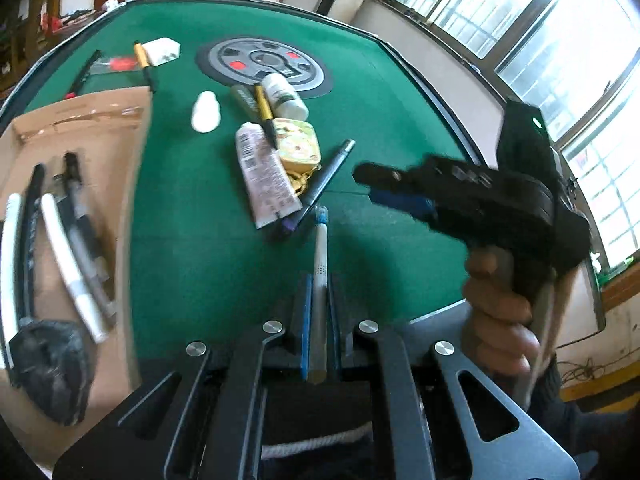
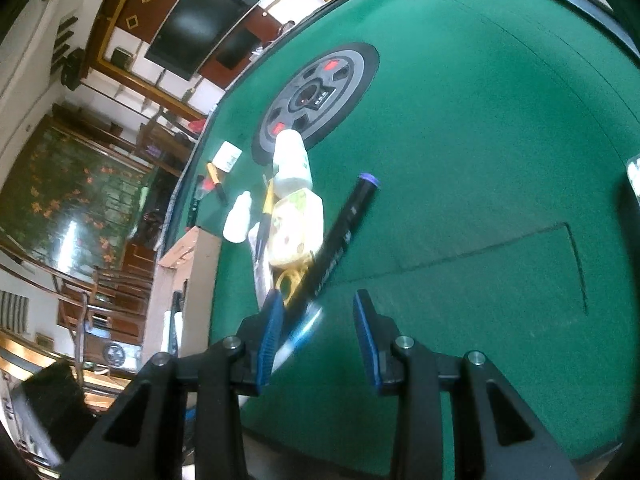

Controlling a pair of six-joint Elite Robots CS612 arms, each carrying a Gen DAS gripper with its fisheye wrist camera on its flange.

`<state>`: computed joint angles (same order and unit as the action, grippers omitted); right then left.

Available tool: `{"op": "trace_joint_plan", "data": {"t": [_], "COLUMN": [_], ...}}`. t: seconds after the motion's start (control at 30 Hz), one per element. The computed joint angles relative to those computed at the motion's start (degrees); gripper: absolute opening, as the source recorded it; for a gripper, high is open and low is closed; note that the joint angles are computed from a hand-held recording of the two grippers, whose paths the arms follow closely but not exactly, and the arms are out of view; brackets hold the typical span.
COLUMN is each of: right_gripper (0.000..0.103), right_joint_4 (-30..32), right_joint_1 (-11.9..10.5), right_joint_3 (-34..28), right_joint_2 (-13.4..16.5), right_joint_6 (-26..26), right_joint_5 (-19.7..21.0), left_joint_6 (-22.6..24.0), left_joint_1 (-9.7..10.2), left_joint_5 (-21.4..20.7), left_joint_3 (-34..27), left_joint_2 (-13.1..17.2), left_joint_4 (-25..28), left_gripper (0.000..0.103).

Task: Organize rigid objects
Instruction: 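Grasp the black purple-capped marker with the right tool while the left grasps the white blue-tipped pen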

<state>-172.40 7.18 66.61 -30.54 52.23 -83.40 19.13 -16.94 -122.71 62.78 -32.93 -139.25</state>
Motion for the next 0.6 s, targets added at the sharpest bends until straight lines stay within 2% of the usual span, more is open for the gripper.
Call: {"op": "trace_joint_plan", "data": {"t": [0.1, 0.23, 0.37, 0.47, 0.6], "right_gripper": [0.036, 0.035, 0.028, 0.024, 0.02], "right_joint_4": [7.08, 16.14, 23.26, 27.09, 25.93], "right_joint_1": [0.65, 1.01, 2.32, 2.78, 2.12], "right_joint_3": [-4.21, -9.8, -13.24, -15.08, -13.38], "right_joint_2": [1.14, 3.2, 3.92, 4.38, 3.61], "right_joint_6": [-3.14, -2.91, -3.16, -3.64, -2.06], "right_joint_5": [-3.25, -4.6, -10.82, -13.24, -12.1], "left_joint_6": [0.87, 2.24, 3.27, 4.56, 6.79], "left_joint_1": [0.24, 0.27, 0.38, 0.33, 0.14], "left_joint_5": [0.92, 1.45, 1.56, 1.83, 2.59], "left_joint_3": [0.88, 1.61, 1.97, 2.58, 3.26], "left_joint_2": [-0.49, -0.75, -0.88, -1.29, -1.83], "left_joint_4": [-0.29, -0.45, -0.18, -0.14, 0.68], "left_gripper": [0.007, 0.007, 0.007, 0.007, 0.007]}}
